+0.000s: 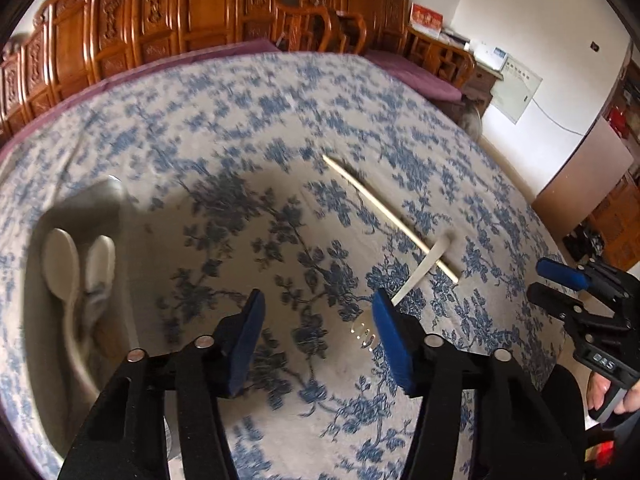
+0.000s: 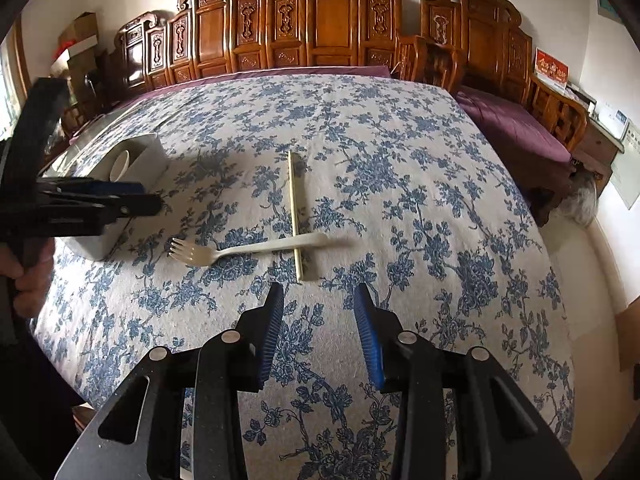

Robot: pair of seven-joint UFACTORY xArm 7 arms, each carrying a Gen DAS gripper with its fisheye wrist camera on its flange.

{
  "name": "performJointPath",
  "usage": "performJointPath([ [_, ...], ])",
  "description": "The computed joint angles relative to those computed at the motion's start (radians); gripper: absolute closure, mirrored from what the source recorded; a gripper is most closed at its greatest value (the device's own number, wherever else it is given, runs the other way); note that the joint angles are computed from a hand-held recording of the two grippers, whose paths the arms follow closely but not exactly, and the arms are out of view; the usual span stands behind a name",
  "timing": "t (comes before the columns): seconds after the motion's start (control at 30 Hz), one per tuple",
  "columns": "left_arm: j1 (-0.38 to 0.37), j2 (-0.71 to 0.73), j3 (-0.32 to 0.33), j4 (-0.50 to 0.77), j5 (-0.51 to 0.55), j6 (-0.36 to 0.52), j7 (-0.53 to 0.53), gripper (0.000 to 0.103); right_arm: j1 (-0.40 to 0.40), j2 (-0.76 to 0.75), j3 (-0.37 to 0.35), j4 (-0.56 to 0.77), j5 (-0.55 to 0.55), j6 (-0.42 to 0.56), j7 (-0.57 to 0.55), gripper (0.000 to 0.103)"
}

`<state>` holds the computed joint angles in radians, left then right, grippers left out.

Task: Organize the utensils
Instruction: 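Grasp the white plastic fork on the cover with the left gripper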

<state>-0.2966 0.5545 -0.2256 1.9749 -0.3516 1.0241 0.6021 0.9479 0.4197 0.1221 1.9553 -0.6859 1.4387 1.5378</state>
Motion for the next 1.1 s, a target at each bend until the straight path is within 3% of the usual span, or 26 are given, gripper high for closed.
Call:
performJointPath([
  [0.07,-0.014,0.039,0.004,0.041,0.014,0.041,-0.027,0.062,-0.005,-0.004,0.001,-0.011,0.004,-0.016,0.004,0.064],
  [0.2,-0.022,0.081,0.0,0.09,0.013,0.095,-0.052,0.066,-0.008,0.006,0.002,0.001,0.008,-0.028,-0.015,0.064],
  [0.33,-0.03,0.093,-0.005,0.095,0.013,0.129,-0.055,0.078,-0.004,0.007,-0.003,0.005,0.005,-0.033,-0.012,0.064],
  [0.67,-0.026,0.053,-0.007,0.035,0.001,0.152,-0.038,0.088,-0.002,-0.001,-0.004,-0.002,0.0,-0.027,0.0,0.061],
  [0.87,-0.02,0.002,-0.013,-0.046,-0.02,0.126,0.0,0.101,-0.004,-0.009,-0.002,-0.011,-0.006,-0.024,0.007,0.06],
  [1.1,-0.002,-0.039,-0.013,-0.086,-0.062,0.061,0.018,0.101,-0.025,0.001,0.0,-0.006,0.006,-0.042,-0.011,0.06],
])
